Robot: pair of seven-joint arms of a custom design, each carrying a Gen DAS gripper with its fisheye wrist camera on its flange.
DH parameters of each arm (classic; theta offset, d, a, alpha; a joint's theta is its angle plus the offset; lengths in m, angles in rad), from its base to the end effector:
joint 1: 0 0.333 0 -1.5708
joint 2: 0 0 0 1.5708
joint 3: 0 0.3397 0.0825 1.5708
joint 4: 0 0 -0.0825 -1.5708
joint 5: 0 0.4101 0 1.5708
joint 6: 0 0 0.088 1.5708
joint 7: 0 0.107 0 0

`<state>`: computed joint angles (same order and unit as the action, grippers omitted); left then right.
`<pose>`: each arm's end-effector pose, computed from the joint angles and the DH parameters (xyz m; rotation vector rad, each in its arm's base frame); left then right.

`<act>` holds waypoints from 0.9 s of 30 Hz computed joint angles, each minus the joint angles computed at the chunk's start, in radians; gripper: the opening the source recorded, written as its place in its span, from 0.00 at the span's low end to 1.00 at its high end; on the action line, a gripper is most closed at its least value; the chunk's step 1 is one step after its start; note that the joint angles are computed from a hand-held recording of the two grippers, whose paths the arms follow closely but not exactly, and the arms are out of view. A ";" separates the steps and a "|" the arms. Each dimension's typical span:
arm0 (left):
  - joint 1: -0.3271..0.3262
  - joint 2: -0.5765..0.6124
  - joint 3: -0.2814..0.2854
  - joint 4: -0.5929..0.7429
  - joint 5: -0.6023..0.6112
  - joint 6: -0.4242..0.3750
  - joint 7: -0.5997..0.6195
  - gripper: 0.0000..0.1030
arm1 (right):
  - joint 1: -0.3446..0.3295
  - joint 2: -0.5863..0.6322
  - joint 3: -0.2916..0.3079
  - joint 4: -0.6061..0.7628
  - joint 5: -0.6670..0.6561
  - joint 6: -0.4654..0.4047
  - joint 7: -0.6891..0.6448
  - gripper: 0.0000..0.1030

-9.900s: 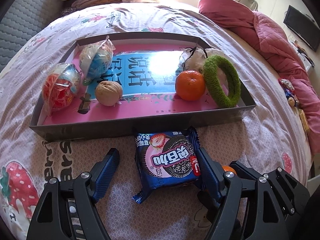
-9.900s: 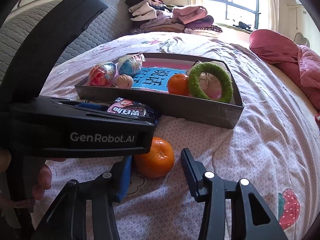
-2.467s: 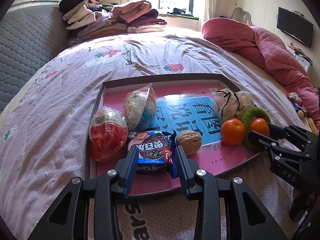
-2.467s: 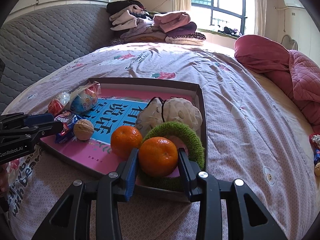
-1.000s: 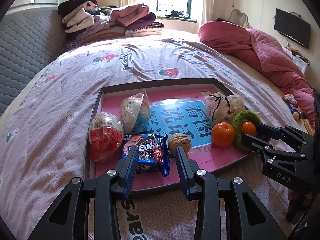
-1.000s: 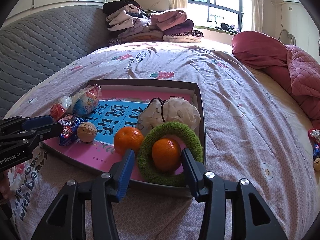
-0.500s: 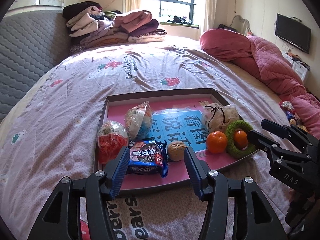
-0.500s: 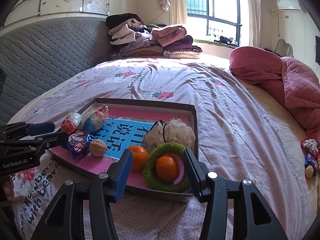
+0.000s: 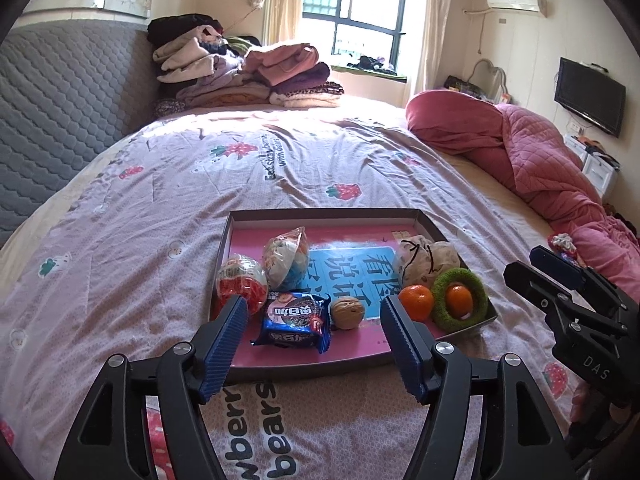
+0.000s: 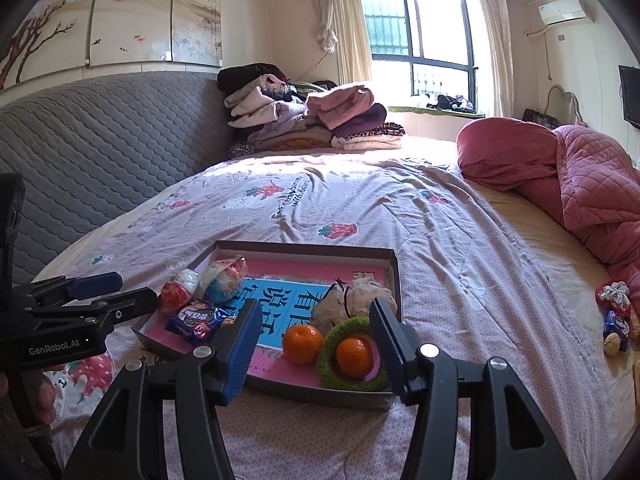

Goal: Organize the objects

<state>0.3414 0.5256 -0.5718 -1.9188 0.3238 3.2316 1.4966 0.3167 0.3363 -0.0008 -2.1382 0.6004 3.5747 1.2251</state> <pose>0.6889 -0.1391 0.3655 -1.4858 2.0188 -1.0565 0.6175 0.1277 0.3717 -1.5445 1.5923 -0.8569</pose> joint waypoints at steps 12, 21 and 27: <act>-0.056 -0.105 0.123 -0.120 0.075 0.080 -0.147 0.75 | 0.012 -0.052 0.030 -0.072 0.009 0.061 0.025 0.60; -0.205 -0.141 0.300 -0.160 0.083 0.088 -0.195 0.76 | 0.059 -0.054 0.016 -0.090 0.119 0.047 -0.030 0.61; -0.285 -0.148 0.384 -0.176 0.073 0.096 -0.211 0.76 | 0.094 -0.043 -0.002 -0.083 0.215 0.047 -0.103 0.61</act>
<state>0.0566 0.3776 -0.1874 -2.0952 0.3967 3.3272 1.2859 0.4110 0.2935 -0.0028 -2.2208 0.8157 3.6220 1.1220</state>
